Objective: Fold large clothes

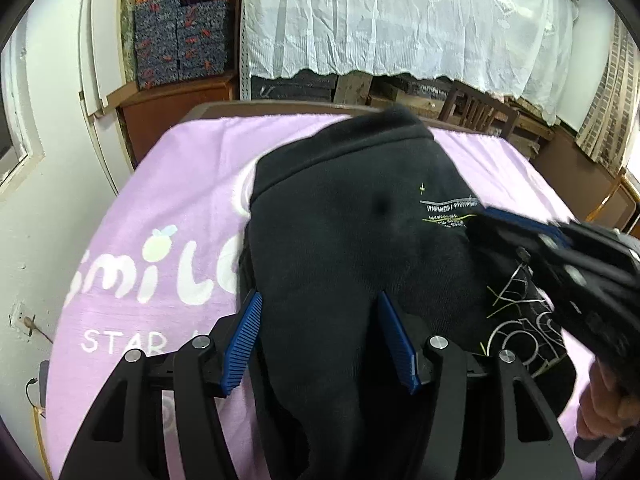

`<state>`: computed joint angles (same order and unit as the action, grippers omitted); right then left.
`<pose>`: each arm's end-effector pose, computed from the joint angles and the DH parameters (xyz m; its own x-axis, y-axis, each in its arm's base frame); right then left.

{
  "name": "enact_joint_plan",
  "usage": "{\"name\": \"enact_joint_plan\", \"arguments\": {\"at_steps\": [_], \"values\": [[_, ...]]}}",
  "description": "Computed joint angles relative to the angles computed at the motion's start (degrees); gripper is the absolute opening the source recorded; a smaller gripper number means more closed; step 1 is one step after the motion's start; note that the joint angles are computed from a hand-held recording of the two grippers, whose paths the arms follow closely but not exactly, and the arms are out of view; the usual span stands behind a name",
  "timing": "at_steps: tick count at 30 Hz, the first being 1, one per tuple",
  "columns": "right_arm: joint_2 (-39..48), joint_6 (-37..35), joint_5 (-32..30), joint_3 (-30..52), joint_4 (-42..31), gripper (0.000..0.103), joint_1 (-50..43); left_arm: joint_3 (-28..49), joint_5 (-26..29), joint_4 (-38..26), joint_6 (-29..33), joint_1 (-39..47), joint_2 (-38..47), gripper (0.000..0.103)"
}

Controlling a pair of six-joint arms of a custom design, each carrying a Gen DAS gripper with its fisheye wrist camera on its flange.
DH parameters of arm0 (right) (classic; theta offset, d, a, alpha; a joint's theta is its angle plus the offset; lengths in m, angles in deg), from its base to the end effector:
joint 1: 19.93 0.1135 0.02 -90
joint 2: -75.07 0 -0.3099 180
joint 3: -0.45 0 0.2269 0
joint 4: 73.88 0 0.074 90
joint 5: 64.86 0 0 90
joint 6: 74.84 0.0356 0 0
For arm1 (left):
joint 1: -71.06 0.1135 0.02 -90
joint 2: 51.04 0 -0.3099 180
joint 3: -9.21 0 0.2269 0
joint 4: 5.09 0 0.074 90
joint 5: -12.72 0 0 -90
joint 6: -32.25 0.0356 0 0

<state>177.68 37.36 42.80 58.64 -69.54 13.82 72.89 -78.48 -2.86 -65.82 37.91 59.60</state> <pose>0.2823 0.1756 0.1876 -0.6228 0.0169 -0.7822 -0.1092 0.9881 0.1083 0.3035 -0.1973 0.1605 -0.6584 0.2624 -0.7055 0.4462 0.8908 -0.0851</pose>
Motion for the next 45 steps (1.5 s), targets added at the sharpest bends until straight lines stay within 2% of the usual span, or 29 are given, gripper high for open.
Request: {"name": "enact_joint_plan", "arguments": {"at_steps": [5,9,11,14,19,33,39,43,45], "values": [[-4.8,0.0,2.8,-6.3,2.8,0.009,4.8,-2.9,-4.9,2.9,0.6,-2.3,-2.4,0.06],[-4.1,0.8,1.9,-11.2,8.3,0.009,5.9,-2.1,-8.7,1.7,1.7,-4.7,-0.6,0.06],[-2.3,1.0,-1.6,-13.9,13.8,0.009,4.1,-1.1,-10.6,1.0,2.0,-5.6,1.0,0.06],[-0.9,1.5,-7.9,-17.2,20.4,0.009,0.8,-1.2,-10.7,1.3,2.2,-5.6,1.3,0.06],[-0.7,1.0,-9.5,-18.5,22.5,0.008,0.1,-1.3,-13.3,2.4,3.1,-6.9,2.0,0.06],[-1.2,0.0,-10.3,-18.8,22.5,0.008,-0.6,-1.5,-14.2,2.7,3.3,-7.1,2.0,0.06],[-1.6,0.7,-12.6,-20.4,25.2,0.008,-2.0,-3.3,-13.4,4.2,3.0,-6.9,0.5,0.06],[-2.5,1.6,-14.1,-22.2,27.1,0.009,-3.0,-4.6,-11.4,5.1,2.4,-6.2,-1.5,0.066],[-3.2,2.1,-15.1,-23.3,28.5,0.013,-3.7,-5.2,-11.1,5.8,2.3,-5.9,-2.5,0.067]]}}
